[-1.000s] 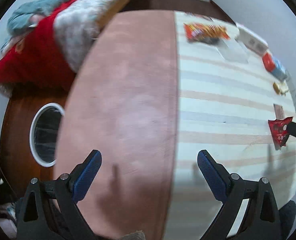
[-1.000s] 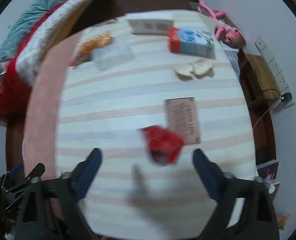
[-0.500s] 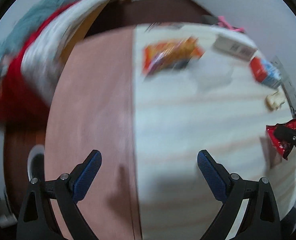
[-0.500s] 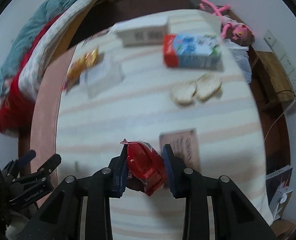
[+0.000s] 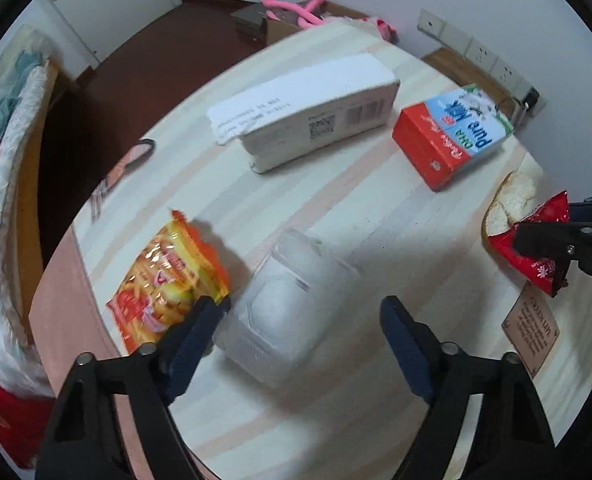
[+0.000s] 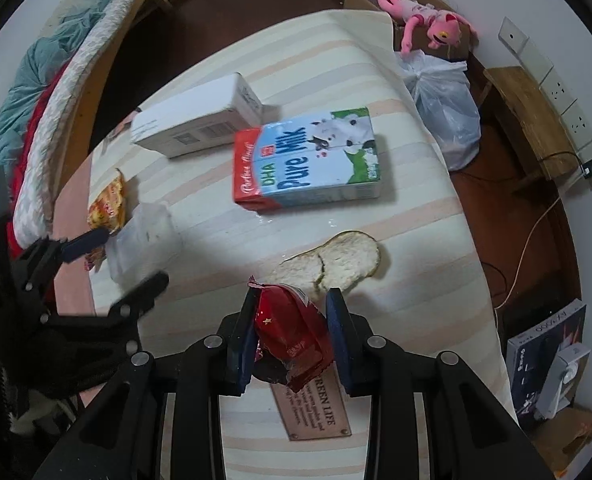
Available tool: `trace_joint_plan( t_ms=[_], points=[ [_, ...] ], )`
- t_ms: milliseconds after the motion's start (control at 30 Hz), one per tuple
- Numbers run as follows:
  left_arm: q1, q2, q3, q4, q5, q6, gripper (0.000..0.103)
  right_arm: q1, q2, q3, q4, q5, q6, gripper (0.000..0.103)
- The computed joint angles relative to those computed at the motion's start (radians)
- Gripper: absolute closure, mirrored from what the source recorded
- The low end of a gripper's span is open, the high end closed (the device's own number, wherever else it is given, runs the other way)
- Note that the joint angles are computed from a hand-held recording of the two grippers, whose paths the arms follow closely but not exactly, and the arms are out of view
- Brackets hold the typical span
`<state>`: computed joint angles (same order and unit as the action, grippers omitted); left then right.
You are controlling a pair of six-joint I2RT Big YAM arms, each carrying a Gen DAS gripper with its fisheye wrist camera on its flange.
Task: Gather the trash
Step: 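Grasp the red torn wrapper with the right tool while the left tool grasps the clear plastic tray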
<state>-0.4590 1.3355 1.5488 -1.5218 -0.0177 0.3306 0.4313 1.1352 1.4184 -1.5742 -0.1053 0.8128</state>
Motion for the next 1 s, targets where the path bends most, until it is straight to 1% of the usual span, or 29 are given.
trace_joint_plan(
  t_ms=[33, 67, 100, 133, 200, 233, 267, 300, 367, 400, 467, 533, 600, 667, 700, 733, 800, 833, 900, 1000],
  points=[
    [-0.002, 0.004, 0.002, -0.005, 0.004, -0.006, 0.039, -0.003, -0.001, -0.005, 0.000, -0.001, -0.001, 0.069],
    [0.000, 0.007, 0.004, -0.009, 0.010, -0.016, 0.042, -0.005, -0.004, -0.015, 0.003, -0.005, -0.001, 0.069],
    [0.005, 0.011, 0.011, -0.019, 0.022, -0.033, 0.050, -0.006, -0.006, -0.021, 0.005, -0.009, -0.002, 0.069],
    [0.007, 0.010, 0.013, -0.032, 0.034, -0.061, 0.051, -0.007, -0.009, -0.027, 0.006, -0.011, -0.002, 0.069],
    [0.011, -0.002, 0.001, -0.050, 0.026, -0.131, 0.053, -0.003, -0.020, -0.041, 0.010, -0.016, 0.000, 0.069],
    [0.029, -0.008, -0.005, -0.067, 0.032, -0.176, 0.053, 0.000, -0.024, -0.046, 0.010, -0.017, 0.000, 0.069],
    [0.043, -0.012, -0.009, -0.103, 0.040, -0.261, 0.053, 0.004, -0.027, -0.049, 0.009, -0.019, -0.001, 0.069],
    [0.066, -0.022, -0.019, -0.123, 0.087, -0.322, 0.053, 0.009, -0.032, -0.054, 0.007, -0.026, -0.003, 0.069],
    [0.100, -0.052, -0.051, -0.113, 0.187, -0.361, 0.053, 0.018, -0.039, -0.062, 0.004, -0.039, -0.003, 0.069],
    [0.109, -0.065, -0.068, -0.098, 0.213, -0.357, 0.052, 0.022, -0.041, -0.064, 0.001, -0.040, -0.005, 0.069],
    [0.105, -0.096, -0.107, -0.054, 0.217, -0.330, 0.050, 0.031, -0.038, -0.067, -0.009, -0.039, -0.010, 0.069],
    [0.089, -0.117, -0.127, -0.039, 0.197, -0.302, 0.050, 0.037, -0.036, -0.067, -0.011, -0.030, -0.011, 0.068],
    [0.064, -0.133, -0.145, -0.020, 0.166, -0.290, 0.050, 0.038, -0.036, -0.068, -0.010, -0.027, -0.008, 0.068],
    [0.029, -0.155, -0.168, -0.003, 0.107, -0.275, 0.051, 0.042, -0.032, -0.066, -0.013, -0.022, -0.007, 0.068],
    [0.007, -0.166, -0.178, 0.003, 0.067, -0.285, 0.054, 0.047, -0.030, -0.064, -0.016, -0.014, -0.005, 0.068],
    [-0.010, -0.165, -0.184, 0.021, 0.052, -0.296, 0.057, 0.053, -0.027, -0.061, -0.019, -0.006, -0.007, 0.069],
    [-0.029, -0.175, -0.191, 0.020, 0.025, -0.327, 0.057, 0.069, -0.028, -0.055, -0.023, 0.016, -0.003, 0.069],
    [-0.035, -0.182, -0.193, 0.021, -0.002, -0.355, 0.058, 0.075, -0.028, -0.052, -0.025, 0.024, -0.003, 0.070],
    [-0.044, -0.231, -0.213, 0.017, -0.048, -0.399, 0.058, 0.102, -0.034, -0.042, -0.031, 0.054, 0.008, 0.072],
    [-0.064, -0.314, -0.234, 0.031, -0.113, -0.465, 0.058, 0.150, -0.047, -0.020, -0.040, 0.096, 0.031, 0.072]
  ],
)
